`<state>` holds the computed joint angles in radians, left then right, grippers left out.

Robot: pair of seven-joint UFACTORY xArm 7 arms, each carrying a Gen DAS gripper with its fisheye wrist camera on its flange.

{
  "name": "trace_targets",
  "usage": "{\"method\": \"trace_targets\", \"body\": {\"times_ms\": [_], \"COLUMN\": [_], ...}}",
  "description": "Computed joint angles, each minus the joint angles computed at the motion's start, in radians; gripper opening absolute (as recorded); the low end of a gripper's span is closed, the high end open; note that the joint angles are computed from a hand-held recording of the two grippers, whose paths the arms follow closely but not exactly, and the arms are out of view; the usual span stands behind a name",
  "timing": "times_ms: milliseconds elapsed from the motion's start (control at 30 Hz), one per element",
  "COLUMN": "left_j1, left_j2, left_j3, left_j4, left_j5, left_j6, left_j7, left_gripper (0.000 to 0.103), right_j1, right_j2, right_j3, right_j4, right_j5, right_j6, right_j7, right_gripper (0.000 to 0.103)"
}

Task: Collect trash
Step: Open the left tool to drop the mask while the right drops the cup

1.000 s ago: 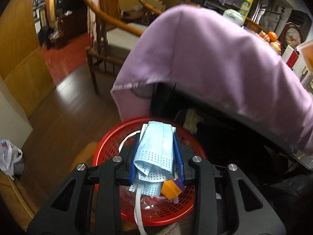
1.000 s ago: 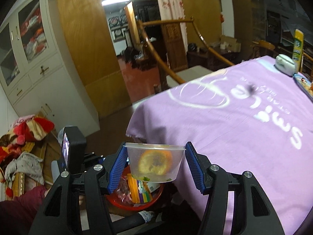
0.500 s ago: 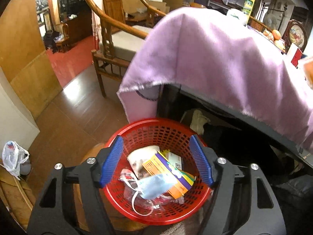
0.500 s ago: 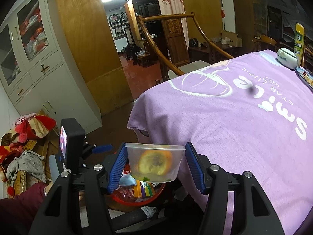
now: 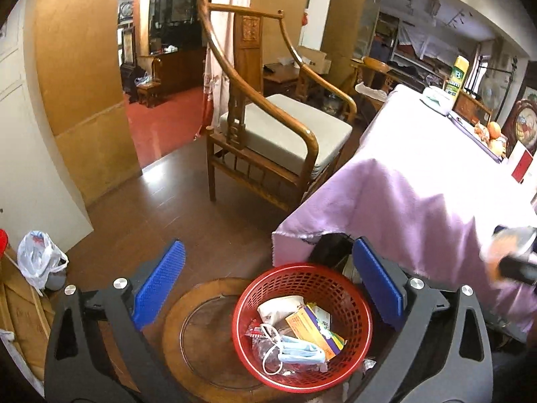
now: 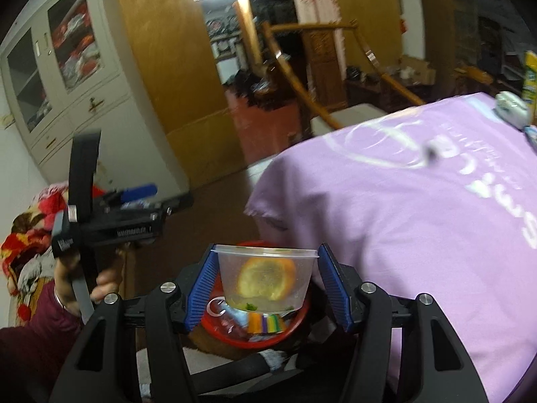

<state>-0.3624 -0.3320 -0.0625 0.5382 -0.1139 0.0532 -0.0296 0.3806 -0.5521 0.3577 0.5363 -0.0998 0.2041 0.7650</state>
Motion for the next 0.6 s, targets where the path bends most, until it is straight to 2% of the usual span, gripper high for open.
{"method": "trace_targets", "body": {"times_ms": [67, 167, 233, 367, 467, 600], "left_j1": [0.013, 0.023, 0.059, 0.069, 0.057, 0.058], "left_j2": [0.014, 0.038, 0.042, 0.053, 0.055, 0.049], "left_j3": [-0.005, -0.010, -0.041, -0.049, -0.048, -0.075], "left_j4": [0.006, 0.016, 0.008, -0.009, -0.019, -0.039], "left_j5": [0.008, 0.021, 0.057, 0.081, 0.078, 0.101], "left_j6": [0.023, 0.077, 0.096, 0.118, 0.146, 0.160], "left_j7": [-0.004, 0.014, 0.004, 0.016, 0.032, 0.026], "left_gripper": [0.096, 0.096, 0.096, 0.096, 0.096, 0.096], "right_j1": [0.041, 0.054, 0.074, 0.081, 0.088, 0.155], "right_j2": [0.080, 0.167, 0.191, 0.206, 0.217, 0.252], "right_j3": [-0.034, -0.047, -0.069, -0.080, -0.075, -0.100], "right_j4": [0.034, 0.080, 0.087, 0.088, 0.094, 0.108], "right_j5": [0.014, 0.024, 0.048, 0.075, 0.086, 0.157], "right_j6": [-0.013, -0.006, -0.008, 0.005, 0.047, 0.116], "right_j7": [-0.046, -0.079, -0.099, -0.108, -0.106, -0.162], "right_gripper": [0.062, 0.067, 0.068, 0.068, 0.069, 0.073]}}
